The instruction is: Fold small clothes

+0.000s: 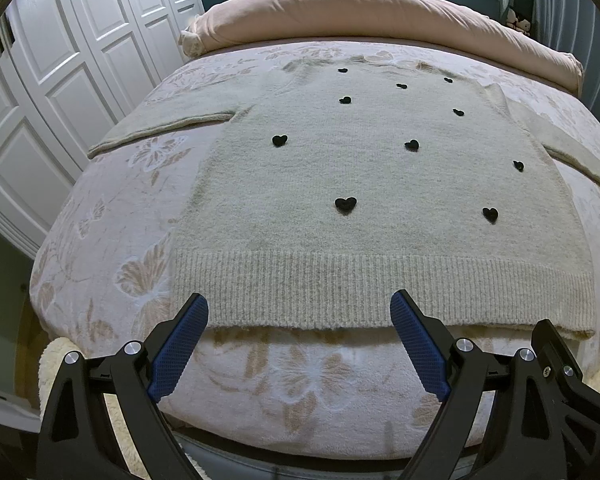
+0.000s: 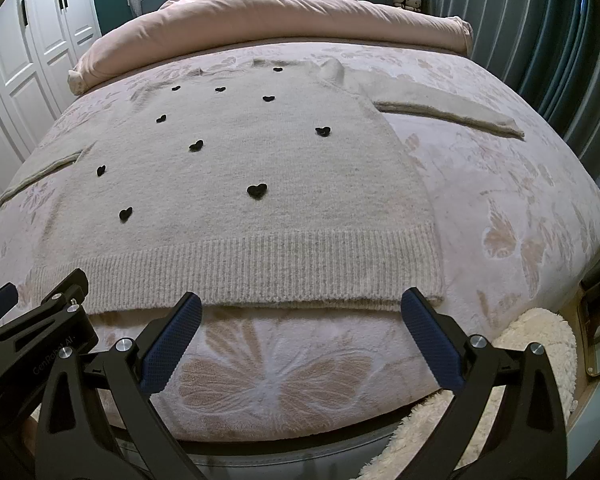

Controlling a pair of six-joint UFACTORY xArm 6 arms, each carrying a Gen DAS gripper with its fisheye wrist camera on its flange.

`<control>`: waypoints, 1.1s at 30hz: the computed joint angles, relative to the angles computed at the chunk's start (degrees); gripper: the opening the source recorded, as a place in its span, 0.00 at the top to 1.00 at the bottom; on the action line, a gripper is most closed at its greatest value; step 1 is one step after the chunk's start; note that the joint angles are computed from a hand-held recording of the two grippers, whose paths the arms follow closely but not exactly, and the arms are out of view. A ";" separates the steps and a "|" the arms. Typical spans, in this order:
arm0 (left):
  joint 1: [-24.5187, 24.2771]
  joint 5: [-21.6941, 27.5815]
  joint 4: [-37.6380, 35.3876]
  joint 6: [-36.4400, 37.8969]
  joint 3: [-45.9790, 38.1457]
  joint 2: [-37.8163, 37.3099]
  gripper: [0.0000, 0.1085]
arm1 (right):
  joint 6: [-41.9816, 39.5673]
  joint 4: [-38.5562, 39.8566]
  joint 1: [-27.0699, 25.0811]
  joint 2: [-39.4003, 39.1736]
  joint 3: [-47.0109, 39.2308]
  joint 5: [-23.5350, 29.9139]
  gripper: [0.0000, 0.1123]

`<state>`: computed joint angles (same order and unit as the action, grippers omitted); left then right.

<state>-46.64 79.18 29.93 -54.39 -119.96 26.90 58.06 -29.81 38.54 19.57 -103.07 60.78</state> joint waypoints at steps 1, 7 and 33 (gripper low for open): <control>0.02 -0.03 -0.02 -0.01 0.13 -0.09 0.18 | -0.17 0.06 0.01 0.04 -0.05 0.02 0.13; -0.02 0.07 0.06 -0.02 -0.13 0.09 0.18 | -0.46 0.47 0.04 0.41 -0.68 0.34 0.13; 6.83 -8.99 -14.58 11.32 0.83 2.28 0.14 | -7.62 15.93 -26.14 3.99 -0.30 -13.75 0.13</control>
